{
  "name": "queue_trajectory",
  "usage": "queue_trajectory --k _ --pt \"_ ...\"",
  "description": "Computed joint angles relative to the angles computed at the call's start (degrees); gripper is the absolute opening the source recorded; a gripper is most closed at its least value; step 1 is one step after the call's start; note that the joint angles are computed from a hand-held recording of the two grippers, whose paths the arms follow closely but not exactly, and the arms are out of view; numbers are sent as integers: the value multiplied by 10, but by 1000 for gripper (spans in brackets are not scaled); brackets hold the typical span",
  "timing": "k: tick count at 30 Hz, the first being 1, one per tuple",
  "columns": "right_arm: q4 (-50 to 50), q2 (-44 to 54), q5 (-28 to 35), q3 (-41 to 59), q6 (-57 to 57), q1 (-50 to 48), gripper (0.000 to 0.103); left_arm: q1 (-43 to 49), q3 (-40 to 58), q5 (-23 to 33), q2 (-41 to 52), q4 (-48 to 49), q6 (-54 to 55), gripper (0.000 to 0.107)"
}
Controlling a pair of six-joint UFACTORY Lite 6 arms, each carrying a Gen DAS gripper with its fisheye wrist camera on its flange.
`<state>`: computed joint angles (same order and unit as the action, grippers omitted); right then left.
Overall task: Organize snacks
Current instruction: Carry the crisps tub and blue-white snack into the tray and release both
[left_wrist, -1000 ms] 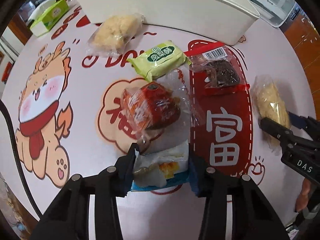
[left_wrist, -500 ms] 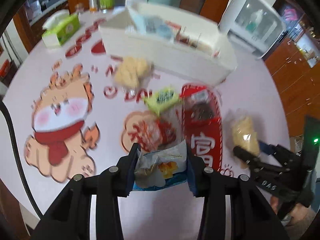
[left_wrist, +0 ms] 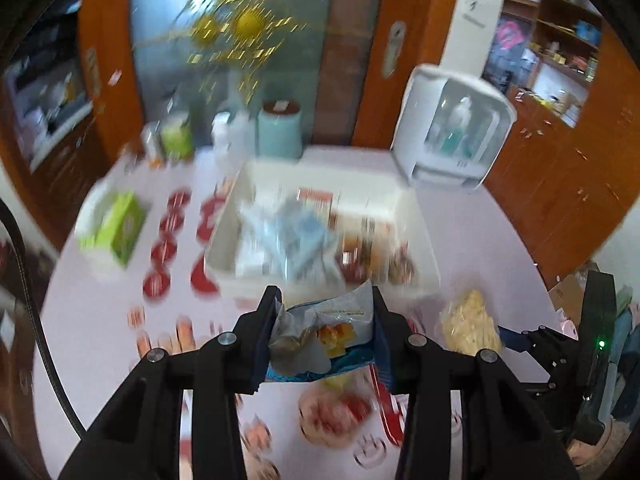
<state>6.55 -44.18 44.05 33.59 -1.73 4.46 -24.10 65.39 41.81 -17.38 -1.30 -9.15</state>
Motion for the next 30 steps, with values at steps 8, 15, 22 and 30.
queue_trajectory --k 8,15,22,30 --pt "-217 231 -69 236 310 94 64 58 248 -3 261 -113 230 41" --pt "-297 430 -106 372 439 83 66 61 343 -24 431 -124 256 41" --pt "-371 481 -116 350 524 120 86 62 380 -21 532 -95 208 95" --pt "-383 439 -121 295 555 151 88 78 266 -67 464 -86 196 95"
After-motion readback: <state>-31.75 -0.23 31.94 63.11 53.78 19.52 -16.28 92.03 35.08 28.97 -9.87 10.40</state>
